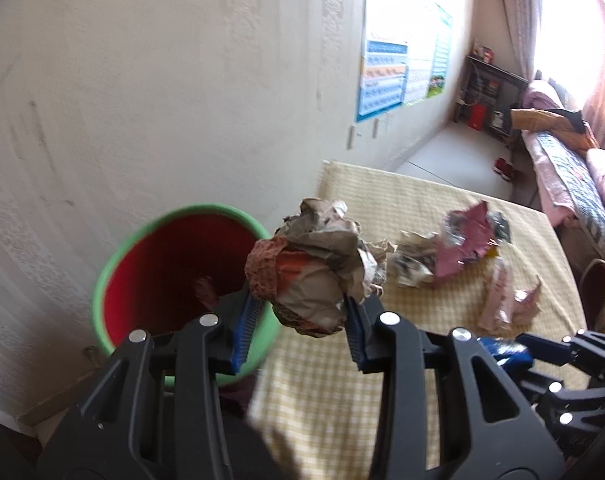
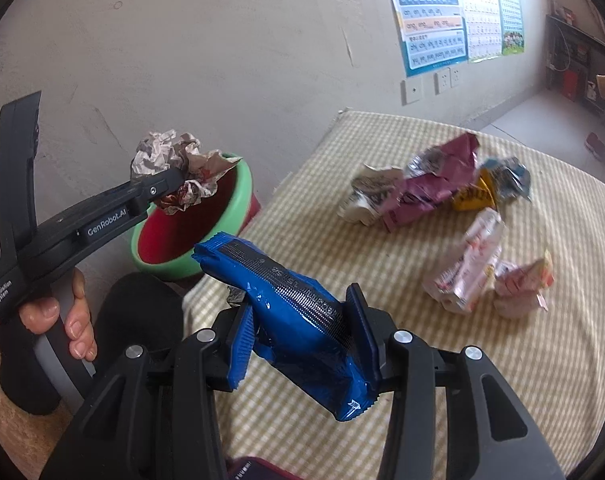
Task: Collect trash
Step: 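Carry the paper ball and blue bag to the red bin and release both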
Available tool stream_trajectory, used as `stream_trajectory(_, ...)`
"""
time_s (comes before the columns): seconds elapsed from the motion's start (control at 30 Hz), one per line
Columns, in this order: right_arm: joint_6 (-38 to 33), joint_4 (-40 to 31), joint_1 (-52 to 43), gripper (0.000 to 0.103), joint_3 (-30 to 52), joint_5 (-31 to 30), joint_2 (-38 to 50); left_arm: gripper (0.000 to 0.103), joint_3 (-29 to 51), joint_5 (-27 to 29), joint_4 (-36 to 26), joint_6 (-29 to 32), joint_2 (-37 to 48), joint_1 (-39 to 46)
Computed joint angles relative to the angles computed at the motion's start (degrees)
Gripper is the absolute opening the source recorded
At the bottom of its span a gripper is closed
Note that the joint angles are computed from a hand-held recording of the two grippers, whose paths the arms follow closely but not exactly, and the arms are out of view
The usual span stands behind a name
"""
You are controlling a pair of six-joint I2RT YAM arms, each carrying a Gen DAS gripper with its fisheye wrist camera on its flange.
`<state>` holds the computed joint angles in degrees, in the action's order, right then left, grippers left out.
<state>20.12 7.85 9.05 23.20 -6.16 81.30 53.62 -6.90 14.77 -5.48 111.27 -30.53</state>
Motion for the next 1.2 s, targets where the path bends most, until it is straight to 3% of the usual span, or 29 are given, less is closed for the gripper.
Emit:
stream_trajectory(0.33, 0.87, 0.15, 4.98, 0.043, 10.37, 0.09, 8.78, 0.037, -0.98, -0.48, 0.81, 2.19, -0.6, 7.75)
stream_trajectory(0.6, 1.12, -0.72, 8.01, 0.043, 18.46, 0.12, 15.25, 0.037, 0.08, 3.06, -0.36, 1.85, 1.63, 13.24)
stream_trajectory(1.03, 5.82, -0.81, 7.74, 0.043, 29.55, -4.48, 25.44, 0.037, 4.6, 5.34, -3.0, 2.4, 6.96, 18.23)
stream_trajectory(1.2, 10.88, -0.94, 6.12, 0.044, 35.31, -9.79, 31.37, 0.037, 7.67, 6.22, -4.72, 2.81, 9.52, 18.9)
